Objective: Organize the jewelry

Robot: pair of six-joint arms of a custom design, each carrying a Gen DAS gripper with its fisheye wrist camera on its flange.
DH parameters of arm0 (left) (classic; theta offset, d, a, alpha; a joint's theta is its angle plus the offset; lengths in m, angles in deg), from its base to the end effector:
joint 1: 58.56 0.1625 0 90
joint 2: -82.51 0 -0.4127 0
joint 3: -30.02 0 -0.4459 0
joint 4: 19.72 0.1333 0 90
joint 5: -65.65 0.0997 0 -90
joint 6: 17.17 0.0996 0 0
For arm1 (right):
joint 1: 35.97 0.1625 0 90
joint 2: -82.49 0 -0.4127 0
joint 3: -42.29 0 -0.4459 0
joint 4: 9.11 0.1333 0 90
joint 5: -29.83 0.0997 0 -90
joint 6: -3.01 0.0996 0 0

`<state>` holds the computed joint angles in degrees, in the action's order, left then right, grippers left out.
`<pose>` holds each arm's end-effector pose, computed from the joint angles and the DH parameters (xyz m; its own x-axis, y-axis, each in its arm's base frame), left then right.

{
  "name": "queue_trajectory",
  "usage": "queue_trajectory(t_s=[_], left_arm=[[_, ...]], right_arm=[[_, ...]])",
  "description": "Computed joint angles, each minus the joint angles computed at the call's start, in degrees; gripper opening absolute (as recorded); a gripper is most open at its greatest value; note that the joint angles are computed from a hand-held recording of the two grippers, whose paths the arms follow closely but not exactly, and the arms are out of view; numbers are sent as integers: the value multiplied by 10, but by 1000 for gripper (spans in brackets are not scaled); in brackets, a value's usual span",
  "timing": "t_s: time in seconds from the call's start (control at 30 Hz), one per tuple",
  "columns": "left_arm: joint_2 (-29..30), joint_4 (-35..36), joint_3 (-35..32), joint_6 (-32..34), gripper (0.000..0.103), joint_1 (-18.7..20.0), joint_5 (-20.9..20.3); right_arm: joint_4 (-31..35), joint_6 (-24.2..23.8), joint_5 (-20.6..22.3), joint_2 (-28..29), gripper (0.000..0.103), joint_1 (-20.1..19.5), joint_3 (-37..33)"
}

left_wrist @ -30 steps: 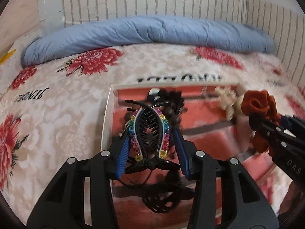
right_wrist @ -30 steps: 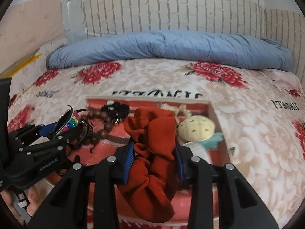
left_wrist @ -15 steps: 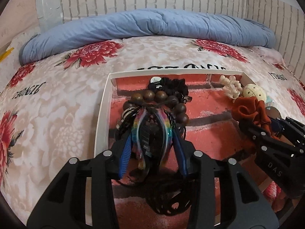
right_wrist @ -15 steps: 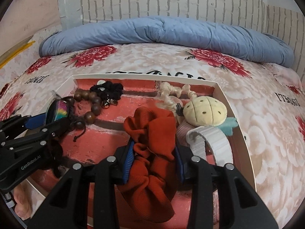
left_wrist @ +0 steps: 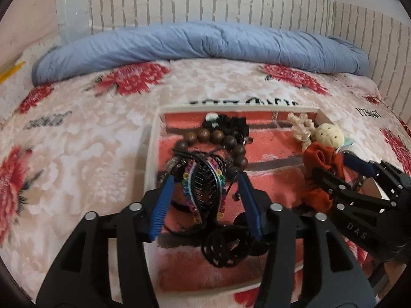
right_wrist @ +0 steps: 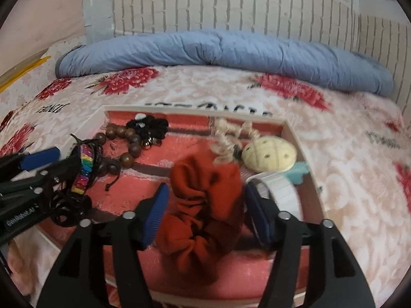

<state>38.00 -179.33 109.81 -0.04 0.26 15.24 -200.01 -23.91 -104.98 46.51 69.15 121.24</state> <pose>-0.2375 -0.7726 0.1871 -0.6819 0.2955 -0.6690 0.6576 0.6482 -0.3839 0.2626 -0.7298 0.1480 -0.6869 0.1170 0.7173 -0.5041 0.6343 -0.5862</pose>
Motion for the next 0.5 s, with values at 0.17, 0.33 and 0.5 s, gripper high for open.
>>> queue_trajectory(t_s=[0.17,0.33,0.5], left_arm=[[-52,-34,49,-7,83,-17,-11],[-106,-114,127,15,98,-41,-13],[-148,-171,204,25,98,-62,12]], right_arm=[[-39,-3,10,-40,75,14,47],[-97,-31,3,-63,85,30,96],[-159,-23,13,-92,91,38,167]])
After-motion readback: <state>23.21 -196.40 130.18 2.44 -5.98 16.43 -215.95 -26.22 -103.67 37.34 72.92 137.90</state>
